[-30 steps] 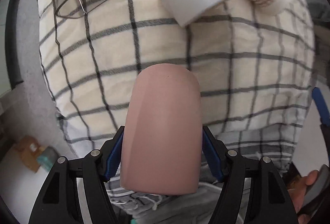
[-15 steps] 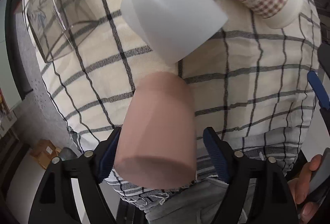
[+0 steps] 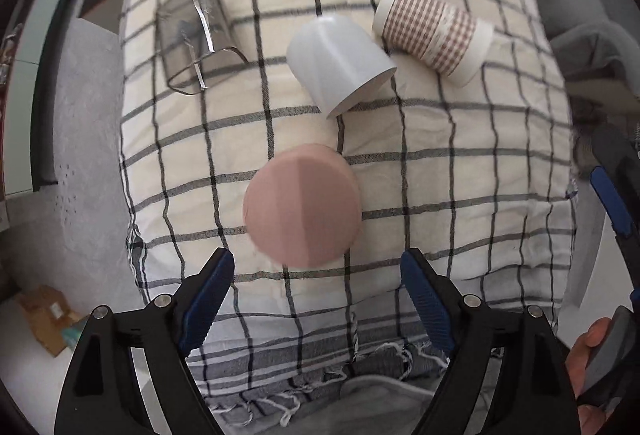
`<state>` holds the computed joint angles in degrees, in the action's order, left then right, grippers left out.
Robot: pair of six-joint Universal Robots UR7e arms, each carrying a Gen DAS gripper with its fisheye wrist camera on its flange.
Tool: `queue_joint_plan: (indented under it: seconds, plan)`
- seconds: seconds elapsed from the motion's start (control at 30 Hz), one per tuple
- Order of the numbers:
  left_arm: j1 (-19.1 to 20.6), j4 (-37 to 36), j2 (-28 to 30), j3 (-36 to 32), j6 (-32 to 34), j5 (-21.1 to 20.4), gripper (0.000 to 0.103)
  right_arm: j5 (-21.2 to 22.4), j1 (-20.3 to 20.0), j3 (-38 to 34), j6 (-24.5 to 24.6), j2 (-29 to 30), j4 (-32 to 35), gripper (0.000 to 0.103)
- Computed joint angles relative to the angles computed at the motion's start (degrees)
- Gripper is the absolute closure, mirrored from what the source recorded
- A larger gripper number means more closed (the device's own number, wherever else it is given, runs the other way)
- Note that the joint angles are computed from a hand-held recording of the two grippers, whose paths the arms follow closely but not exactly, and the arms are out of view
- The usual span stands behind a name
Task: Flip cup upside down
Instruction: 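Set the pink cup down upside down and open the left gripper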
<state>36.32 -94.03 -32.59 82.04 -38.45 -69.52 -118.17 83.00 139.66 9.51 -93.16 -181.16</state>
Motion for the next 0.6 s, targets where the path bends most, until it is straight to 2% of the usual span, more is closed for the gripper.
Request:
queue_joint_plan:
  seconds: [0.23,0.5,0.6]
  plan:
    - [-3.3,-16.4,-8.6,15.0,-0.5,6.3,0.017,-9.3,7.8,3.1,-7.8,2.2,-11.2,0.009]
    - [-7.3,-31.7,-14.9,27.7,-2.7,16.7,0.017,-15.0,12.7,5.9,-12.0,5.7,-20.6,0.009]
    - [-8.4,-37.9,-16.5,31.7,-2.8,19.2,0.017,-16.6,14.0,6.7,-14.0,7.6,-24.4,0.009]
